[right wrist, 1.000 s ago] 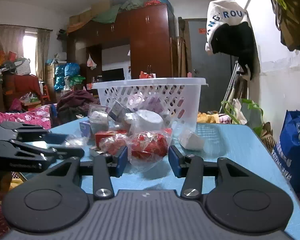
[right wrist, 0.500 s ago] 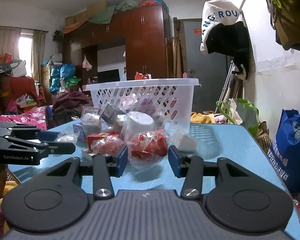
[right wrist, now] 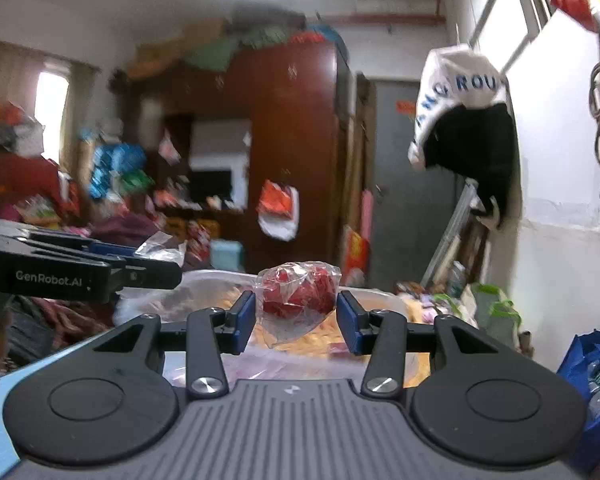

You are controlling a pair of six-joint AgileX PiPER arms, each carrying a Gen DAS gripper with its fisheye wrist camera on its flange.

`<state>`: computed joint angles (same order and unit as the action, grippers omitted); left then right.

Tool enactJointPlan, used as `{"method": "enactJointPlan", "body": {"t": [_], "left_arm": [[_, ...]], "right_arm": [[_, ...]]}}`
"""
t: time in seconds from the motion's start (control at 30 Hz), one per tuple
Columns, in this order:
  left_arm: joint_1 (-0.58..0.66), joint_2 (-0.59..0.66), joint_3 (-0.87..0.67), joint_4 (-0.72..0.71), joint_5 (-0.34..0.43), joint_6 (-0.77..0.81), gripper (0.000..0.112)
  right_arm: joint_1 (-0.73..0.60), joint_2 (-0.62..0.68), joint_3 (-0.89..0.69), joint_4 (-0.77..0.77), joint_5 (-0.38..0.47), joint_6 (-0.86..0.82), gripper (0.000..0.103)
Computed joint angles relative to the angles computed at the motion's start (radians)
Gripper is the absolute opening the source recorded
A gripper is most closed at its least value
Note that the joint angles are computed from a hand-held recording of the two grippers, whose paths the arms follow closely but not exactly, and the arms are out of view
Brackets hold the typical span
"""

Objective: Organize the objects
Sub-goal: 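Carry the clear bag and red bagged item over the basket, open both grippers, then grasp the purple barcode box with left gripper while right grasps the bagged white wedge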

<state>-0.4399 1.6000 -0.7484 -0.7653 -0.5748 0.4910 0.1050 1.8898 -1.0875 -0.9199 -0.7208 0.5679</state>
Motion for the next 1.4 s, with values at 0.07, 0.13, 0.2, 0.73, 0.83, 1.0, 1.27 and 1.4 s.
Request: {"method": "enactJointPlan", "body": {"t": [0.07,0.13,0.2,0.73,0.83,1.0,1.27,1.4], "left_arm": [[0.036,0.043,-0.054,-0.009,0.045,0.015,0.05],[0.065,0.065,-0.065,0.06,0.072,-0.041,0.067],[0.084,0.082,-0.062,0.133,0.068,-0.104,0.079],[0.079,0.01,0.499,0.386,-0.332,-0.476,0.098],[0.128,0.038,0.483,0.429,-0.317,-0.502,0.098],[0.119,0.063,0.453,0.397,-0.27,-0.458,0.098],[0.105,0.136,0.41,0.352,-0.23,-0.404,0.098],[0.077,0.15,0.366,0.278,-0.176,-0.321,0.098]], "right_arm": [[0.023,0.036,-0.07,-0.037,0.068,0.048,0.048],[0.036,0.062,-0.12,-0.122,0.118,0.104,0.049],[0.05,0.071,-0.134,-0.133,0.158,0.113,0.058],[-0.198,0.088,0.06,-0.301,0.037,0.279,0.103],[-0.173,0.149,-0.038,-0.43,0.101,0.453,0.092],[-0.182,0.189,-0.108,-0.614,0.067,0.631,0.076],[-0.172,0.202,-0.111,-0.626,0.083,0.615,0.053],[-0.134,0.189,-0.093,-0.587,0.159,0.555,0.048]]}}
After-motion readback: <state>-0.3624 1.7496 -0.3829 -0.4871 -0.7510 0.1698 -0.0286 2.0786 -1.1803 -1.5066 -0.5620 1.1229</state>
